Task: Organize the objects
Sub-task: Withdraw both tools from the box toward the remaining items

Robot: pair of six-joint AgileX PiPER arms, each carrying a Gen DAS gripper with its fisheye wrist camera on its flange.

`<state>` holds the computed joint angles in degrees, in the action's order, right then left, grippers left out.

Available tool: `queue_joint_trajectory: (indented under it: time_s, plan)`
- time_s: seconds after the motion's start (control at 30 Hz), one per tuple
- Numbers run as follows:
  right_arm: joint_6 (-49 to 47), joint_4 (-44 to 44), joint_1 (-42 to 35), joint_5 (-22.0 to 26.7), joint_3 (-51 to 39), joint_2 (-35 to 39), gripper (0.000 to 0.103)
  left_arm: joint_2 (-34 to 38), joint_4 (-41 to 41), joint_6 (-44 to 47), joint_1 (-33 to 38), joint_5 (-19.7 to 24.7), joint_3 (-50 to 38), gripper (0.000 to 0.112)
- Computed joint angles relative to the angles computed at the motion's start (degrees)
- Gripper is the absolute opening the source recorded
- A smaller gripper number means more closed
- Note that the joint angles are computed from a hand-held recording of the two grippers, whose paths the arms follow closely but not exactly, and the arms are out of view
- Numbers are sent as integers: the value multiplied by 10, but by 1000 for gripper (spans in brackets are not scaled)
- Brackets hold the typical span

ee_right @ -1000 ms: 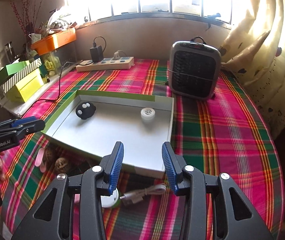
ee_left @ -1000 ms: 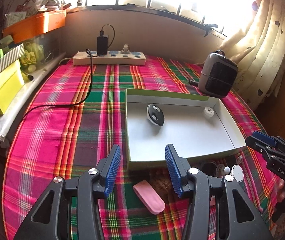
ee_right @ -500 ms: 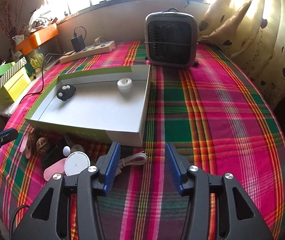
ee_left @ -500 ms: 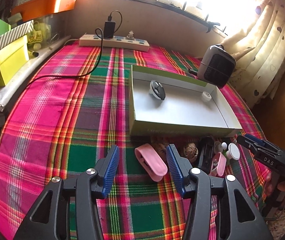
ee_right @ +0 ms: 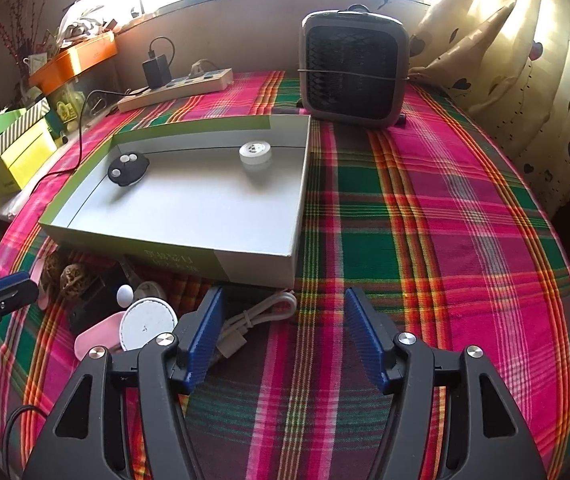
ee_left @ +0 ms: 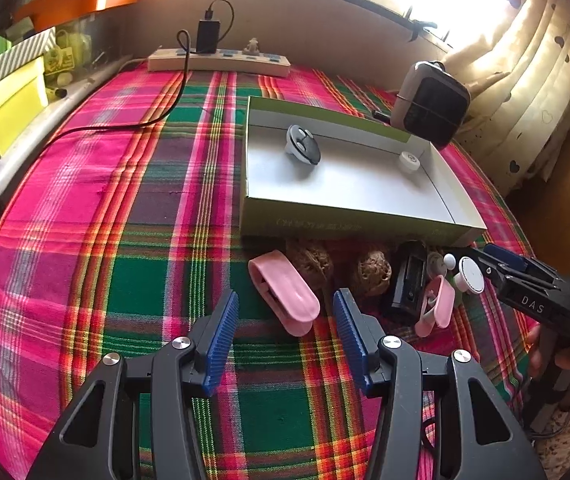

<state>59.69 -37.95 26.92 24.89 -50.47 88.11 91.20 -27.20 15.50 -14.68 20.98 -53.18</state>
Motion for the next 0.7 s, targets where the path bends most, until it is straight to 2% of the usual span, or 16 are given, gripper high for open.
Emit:
queue_joint_trajectory:
  time_s: [0.33,0.7]
  plan:
    - [-36,36,-1,7,-9,12,62,9,31,-32,-1,0,-2,48]
    - [-3,-6,18,54,12,-10,62,9,26,-23,9,1,-1,48]
